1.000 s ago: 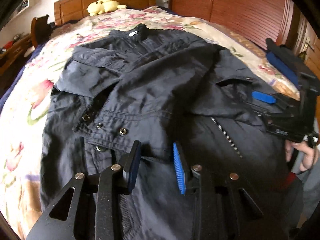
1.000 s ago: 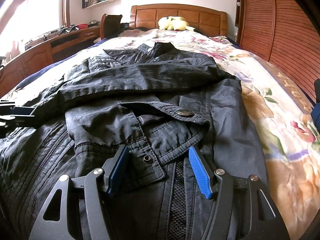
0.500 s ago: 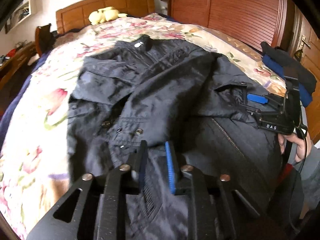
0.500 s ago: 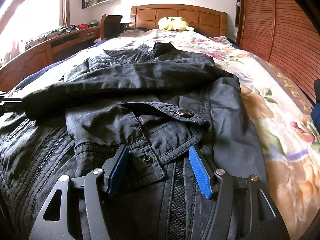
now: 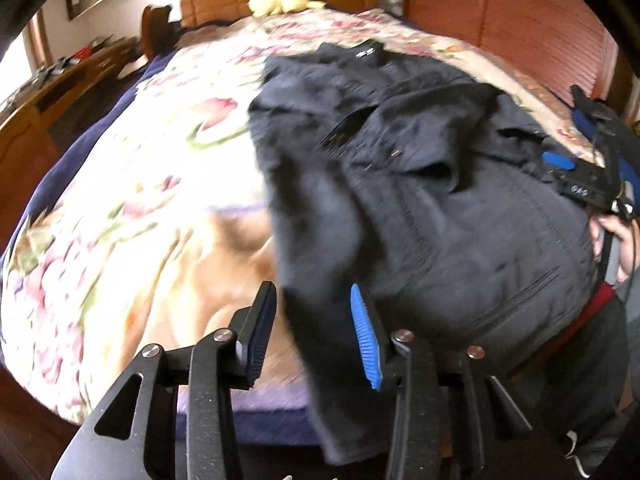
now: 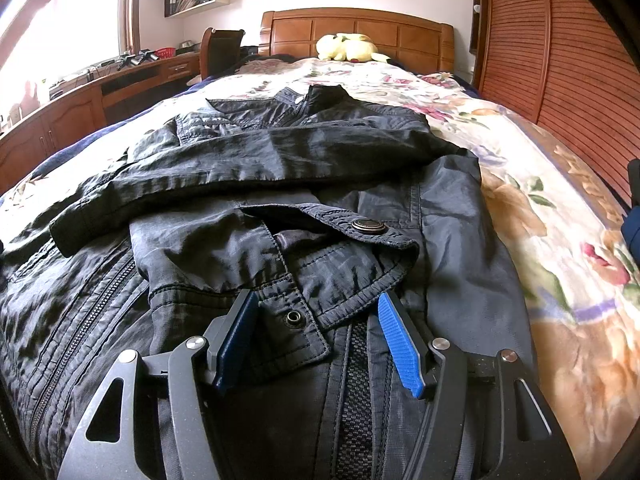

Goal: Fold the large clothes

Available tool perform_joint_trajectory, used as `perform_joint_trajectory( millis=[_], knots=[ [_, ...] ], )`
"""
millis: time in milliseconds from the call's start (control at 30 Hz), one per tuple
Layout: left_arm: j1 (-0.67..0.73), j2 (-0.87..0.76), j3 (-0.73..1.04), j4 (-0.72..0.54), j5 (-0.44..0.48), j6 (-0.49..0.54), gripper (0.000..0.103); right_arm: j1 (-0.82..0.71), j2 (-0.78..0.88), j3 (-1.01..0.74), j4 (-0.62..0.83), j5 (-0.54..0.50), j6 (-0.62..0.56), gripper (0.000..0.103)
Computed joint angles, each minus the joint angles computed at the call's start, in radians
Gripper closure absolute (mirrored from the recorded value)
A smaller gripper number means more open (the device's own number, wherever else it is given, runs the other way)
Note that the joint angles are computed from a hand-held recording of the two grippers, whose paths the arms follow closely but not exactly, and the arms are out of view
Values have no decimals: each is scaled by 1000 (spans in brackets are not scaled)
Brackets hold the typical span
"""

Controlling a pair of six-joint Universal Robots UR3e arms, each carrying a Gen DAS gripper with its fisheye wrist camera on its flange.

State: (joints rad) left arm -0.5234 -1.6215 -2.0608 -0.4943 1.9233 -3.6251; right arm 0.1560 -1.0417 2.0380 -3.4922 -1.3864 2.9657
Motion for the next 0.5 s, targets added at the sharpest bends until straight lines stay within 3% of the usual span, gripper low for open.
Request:
perform_joint_trajectory(
  millis=[100,500],
  knots=[
    [31,1,-53,64,-27,-1,60,4,1,-2,0,-6,2,38],
    [71,-79,-48,145,7,19,56,12,6,-5,-9,-25,-2,38]
  ],
)
